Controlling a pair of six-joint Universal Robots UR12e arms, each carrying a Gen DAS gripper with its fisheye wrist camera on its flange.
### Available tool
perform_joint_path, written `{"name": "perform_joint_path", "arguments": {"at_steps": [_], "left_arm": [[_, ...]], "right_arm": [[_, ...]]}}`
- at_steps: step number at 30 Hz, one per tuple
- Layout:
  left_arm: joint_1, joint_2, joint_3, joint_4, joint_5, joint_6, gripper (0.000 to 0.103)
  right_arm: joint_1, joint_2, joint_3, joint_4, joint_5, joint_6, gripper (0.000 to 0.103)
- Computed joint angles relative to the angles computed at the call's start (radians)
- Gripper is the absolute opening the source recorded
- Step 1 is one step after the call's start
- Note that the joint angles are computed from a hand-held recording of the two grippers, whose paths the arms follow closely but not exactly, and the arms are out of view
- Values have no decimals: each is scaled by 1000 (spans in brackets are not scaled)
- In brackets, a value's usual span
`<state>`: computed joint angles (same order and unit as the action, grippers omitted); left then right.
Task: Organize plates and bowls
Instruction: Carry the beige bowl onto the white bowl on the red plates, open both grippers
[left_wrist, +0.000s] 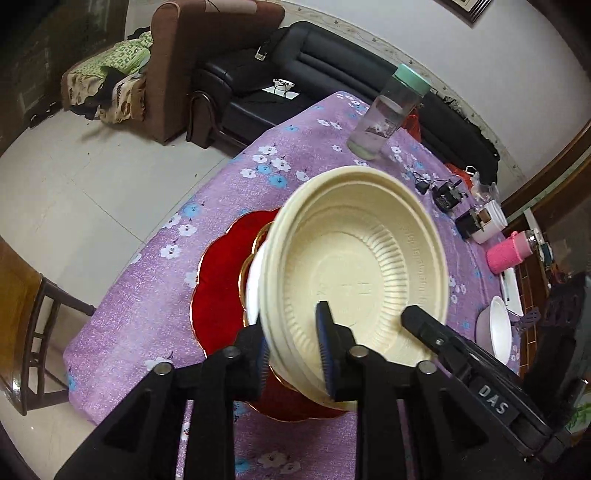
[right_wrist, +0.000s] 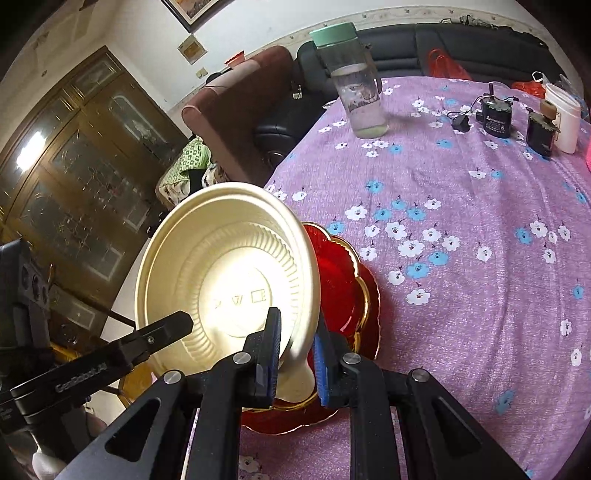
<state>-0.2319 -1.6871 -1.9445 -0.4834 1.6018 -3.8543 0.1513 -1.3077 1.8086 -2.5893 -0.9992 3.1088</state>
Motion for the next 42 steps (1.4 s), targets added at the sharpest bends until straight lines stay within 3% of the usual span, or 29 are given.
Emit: {"name": "perform_joint_path", "arguments": {"at_steps": [3, 4, 5, 12, 20, 24, 30, 37, 42], "left_arm": [[-4, 5, -6, 15, -8, 9, 48], [-8, 8, -6, 18, 5, 8, 61], [-11, 9, -8, 25, 15, 6, 68], [10, 31, -42, 110, 20, -5, 68], [-9, 56, -76, 163, 123, -34, 69], [-6, 63, -89, 183, 134, -40, 69], [-4, 72, -110, 200, 116, -44, 69], [-88, 75, -123, 227, 330, -30, 70], [-184, 35, -103, 276, 569, 5, 70]], "right_arm": [[3, 5, -6, 9, -8, -10, 18], [5, 6, -7, 10, -12, -12, 18], [6, 7, -9, 13, -20, -15, 18], [5, 19, -19, 13, -20, -24, 18], [7, 15, -1, -40, -43, 10, 19], [0, 9, 8, -51, -40, 22, 36], [-13, -1, 17, -62, -45, 32, 40], [-40, -27, 61, -147, -21, 64, 43], [-65, -55, 122, -268, -18, 95, 44]]}}
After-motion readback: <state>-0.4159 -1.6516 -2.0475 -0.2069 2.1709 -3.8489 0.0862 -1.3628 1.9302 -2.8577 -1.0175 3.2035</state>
